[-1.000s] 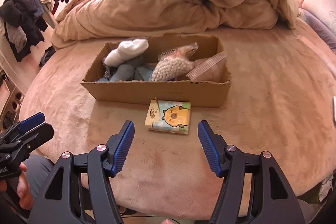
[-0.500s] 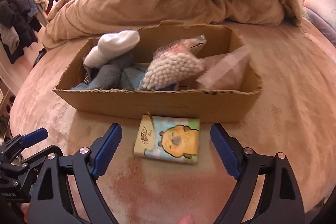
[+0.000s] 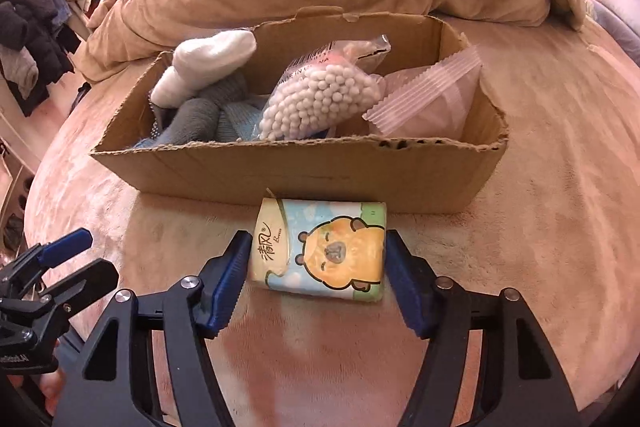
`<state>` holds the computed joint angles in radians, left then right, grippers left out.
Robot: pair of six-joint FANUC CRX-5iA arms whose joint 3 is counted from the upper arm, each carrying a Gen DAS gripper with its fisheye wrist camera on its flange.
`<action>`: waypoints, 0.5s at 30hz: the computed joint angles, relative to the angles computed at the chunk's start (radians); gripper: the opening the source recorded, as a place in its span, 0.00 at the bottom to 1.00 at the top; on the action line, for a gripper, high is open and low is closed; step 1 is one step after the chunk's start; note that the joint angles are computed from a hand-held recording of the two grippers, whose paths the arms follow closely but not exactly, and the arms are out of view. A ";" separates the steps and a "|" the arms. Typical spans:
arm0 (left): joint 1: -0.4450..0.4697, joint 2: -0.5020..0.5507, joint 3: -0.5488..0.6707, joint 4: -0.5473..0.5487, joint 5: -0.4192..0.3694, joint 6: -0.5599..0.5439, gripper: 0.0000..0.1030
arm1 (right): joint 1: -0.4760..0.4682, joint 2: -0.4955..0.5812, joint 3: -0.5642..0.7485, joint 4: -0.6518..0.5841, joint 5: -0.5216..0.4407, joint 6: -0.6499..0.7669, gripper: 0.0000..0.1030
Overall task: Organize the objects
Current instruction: 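Lower the tissue pack into the box and open the right tool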
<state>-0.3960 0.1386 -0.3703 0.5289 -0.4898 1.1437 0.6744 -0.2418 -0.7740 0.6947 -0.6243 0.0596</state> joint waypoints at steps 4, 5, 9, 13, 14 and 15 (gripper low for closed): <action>-0.009 -0.027 0.002 -0.021 -0.002 0.021 0.88 | 0.020 -0.051 -0.021 0.029 -0.028 -0.021 0.67; -0.011 -0.034 0.001 -0.021 -0.002 0.023 0.88 | 0.026 -0.070 -0.028 0.035 -0.038 -0.022 0.67; -0.018 -0.065 -0.003 -0.029 -0.004 0.033 0.88 | 0.062 -0.128 -0.037 0.065 -0.089 -0.041 0.67; -0.024 -0.083 0.012 -0.042 -0.005 0.050 0.88 | 0.098 -0.180 -0.033 0.081 -0.148 -0.041 0.67; -0.025 -0.086 0.016 -0.041 -0.004 0.049 0.88 | 0.105 -0.190 -0.031 0.086 -0.162 -0.038 0.67; -0.025 -0.088 0.022 -0.042 -0.005 0.052 0.88 | 0.110 -0.202 -0.028 0.093 -0.178 -0.033 0.67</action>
<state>-0.4212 0.0509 -0.3480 0.4868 -0.4944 1.1954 0.7840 -0.4438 -0.8016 0.7875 -0.8020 0.0262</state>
